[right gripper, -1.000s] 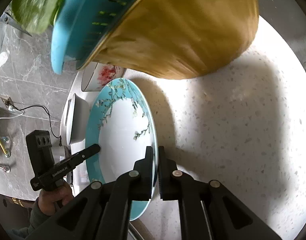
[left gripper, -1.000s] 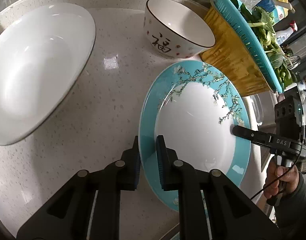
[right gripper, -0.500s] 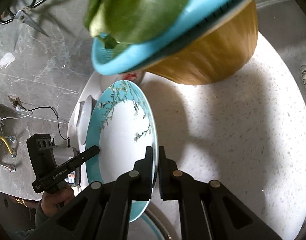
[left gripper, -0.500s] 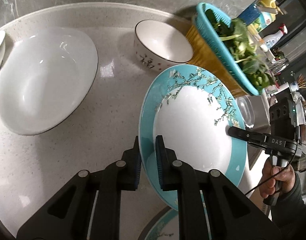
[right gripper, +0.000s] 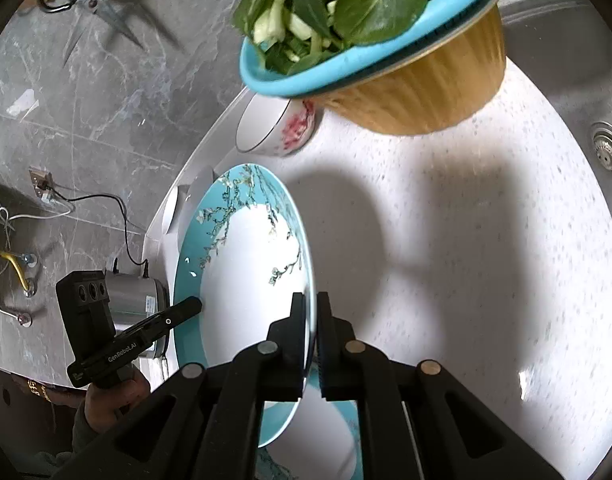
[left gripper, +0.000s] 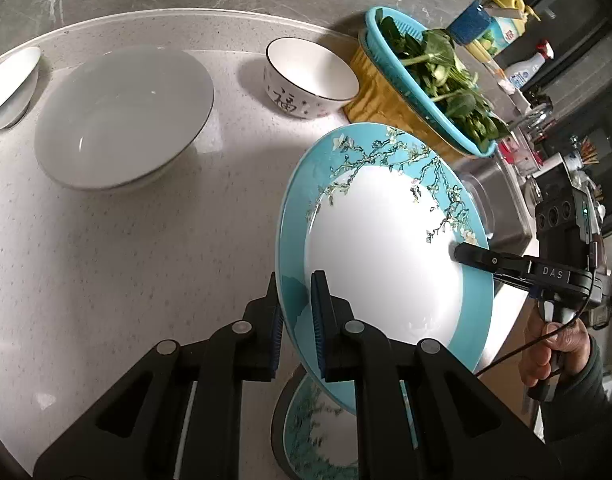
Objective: Organize plates and bowls
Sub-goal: 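Lift the deep teal plate and carry it over the plate stack with both grippers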
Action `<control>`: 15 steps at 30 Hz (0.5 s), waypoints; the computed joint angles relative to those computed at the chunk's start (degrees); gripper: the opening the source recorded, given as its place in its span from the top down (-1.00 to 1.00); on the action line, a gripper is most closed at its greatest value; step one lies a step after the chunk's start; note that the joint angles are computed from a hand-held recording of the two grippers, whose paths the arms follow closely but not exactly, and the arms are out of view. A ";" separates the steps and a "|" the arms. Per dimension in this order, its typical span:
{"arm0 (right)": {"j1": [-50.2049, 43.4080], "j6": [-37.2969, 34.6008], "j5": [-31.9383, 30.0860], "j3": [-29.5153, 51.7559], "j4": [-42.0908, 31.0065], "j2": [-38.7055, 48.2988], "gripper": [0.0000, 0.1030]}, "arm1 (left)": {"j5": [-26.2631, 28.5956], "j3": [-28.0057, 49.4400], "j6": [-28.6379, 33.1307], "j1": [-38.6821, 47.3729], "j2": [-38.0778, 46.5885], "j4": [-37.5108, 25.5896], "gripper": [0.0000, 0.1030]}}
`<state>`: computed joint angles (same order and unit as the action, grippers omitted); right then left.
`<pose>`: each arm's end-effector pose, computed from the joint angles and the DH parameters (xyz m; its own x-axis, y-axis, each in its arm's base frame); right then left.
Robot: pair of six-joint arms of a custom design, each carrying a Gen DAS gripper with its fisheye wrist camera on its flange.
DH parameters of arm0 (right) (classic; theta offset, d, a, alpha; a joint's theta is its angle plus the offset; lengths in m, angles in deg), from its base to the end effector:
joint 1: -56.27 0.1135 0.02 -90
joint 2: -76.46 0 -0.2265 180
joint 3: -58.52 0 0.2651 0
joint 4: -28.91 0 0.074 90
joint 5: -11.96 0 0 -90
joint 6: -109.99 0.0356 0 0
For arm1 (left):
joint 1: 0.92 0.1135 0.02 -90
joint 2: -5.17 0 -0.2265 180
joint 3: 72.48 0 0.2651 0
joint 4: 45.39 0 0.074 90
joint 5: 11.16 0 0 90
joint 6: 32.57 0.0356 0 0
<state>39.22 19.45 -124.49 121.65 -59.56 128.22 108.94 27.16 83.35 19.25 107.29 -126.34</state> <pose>0.1622 -0.0227 0.2476 -0.9323 0.2791 -0.2299 0.0385 0.7088 0.7043 0.3294 0.1020 0.2194 -0.9456 0.0555 -0.3207 0.1878 0.8979 -0.3981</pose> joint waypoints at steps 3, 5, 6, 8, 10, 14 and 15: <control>1.18 1.25 0.53 -0.92 -1.62 -3.54 0.86 | 0.15 -2.24 2.76 1.82 -2.69 -1.46 0.79; 1.93 2.17 0.83 -1.67 -2.82 -6.08 0.86 | 0.46 -3.67 4.94 3.29 -4.24 -2.84 0.79; 2.11 2.44 0.92 -2.05 -3.53 -7.29 0.86 | 0.61 -4.32 5.91 4.01 -4.78 -3.33 0.79; 2.87 3.57 1.36 -2.96 -4.77 -10.05 0.85 | 0.70 -5.96 7.89 5.34 -5.94 -4.34 0.79; 3.32 4.22 1.87 -3.74 -5.94 -12.34 0.85 | 0.40 -7.89 9.28 6.25 -6.96 -4.78 0.79; 3.09 4.61 2.91 -5.79 -9.29 -17.61 0.85 | -0.27 -12.21 12.28 7.51 -10.05 -4.94 0.79; 2.68 4.27 3.12 -6.37 -10.56 -19.17 0.85 | -0.37 -13.24 12.95 7.74 -10.85 -5.01 0.79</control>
<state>41.90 23.73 -121.37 115.27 -70.12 109.05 108.57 13.92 96.29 26.98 96.43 -131.34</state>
